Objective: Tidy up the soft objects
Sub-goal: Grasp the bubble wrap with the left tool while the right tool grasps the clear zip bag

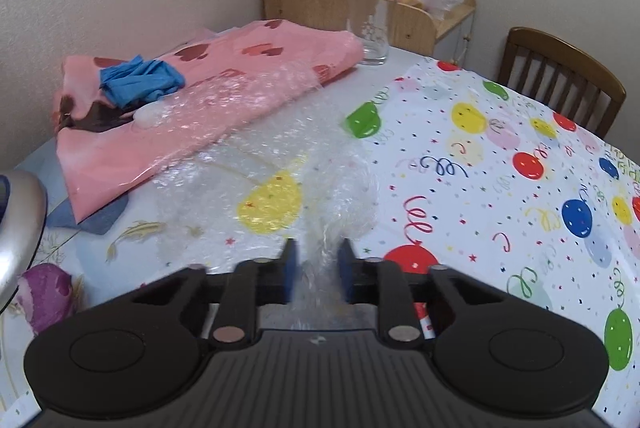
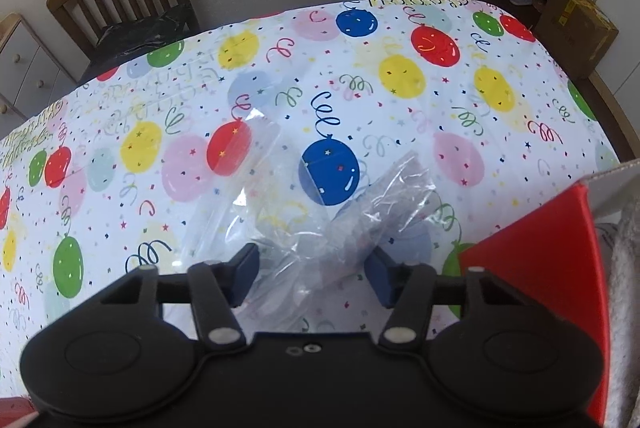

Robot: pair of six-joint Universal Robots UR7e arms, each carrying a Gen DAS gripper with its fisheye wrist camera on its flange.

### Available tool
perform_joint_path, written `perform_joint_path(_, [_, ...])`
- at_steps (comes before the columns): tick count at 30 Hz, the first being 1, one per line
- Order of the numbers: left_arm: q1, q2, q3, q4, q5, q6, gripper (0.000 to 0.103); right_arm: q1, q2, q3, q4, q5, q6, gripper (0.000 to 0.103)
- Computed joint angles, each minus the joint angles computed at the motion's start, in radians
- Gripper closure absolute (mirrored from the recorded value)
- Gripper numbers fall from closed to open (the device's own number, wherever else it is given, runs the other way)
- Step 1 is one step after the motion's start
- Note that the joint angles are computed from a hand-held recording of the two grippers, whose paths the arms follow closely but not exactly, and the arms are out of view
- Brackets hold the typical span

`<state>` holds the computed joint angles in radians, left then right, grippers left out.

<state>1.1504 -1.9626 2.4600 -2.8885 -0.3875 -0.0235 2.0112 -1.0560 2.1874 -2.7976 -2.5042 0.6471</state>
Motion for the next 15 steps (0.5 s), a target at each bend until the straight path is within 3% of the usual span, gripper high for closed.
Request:
perform_joint_path(7, [-0.03,-0.053,0.005,0.054,0.011,-0.03,0.095,0.017,-0.009,0.023,-0.06,0.001,-0.032,0.072])
perform_joint_path(9, [-0.044,-0.063,0.011,0.037,0.017,-0.019,0.096,0.03,-0.013,0.033,-0.094,-0.01,-0.046,0.073])
perform_joint_path(15, [-0.118,-0.145,0.012,0.153,0.044,-0.087,0.097,0.082,-0.053,0.048,-0.121,-0.019,-0.067,0.075])
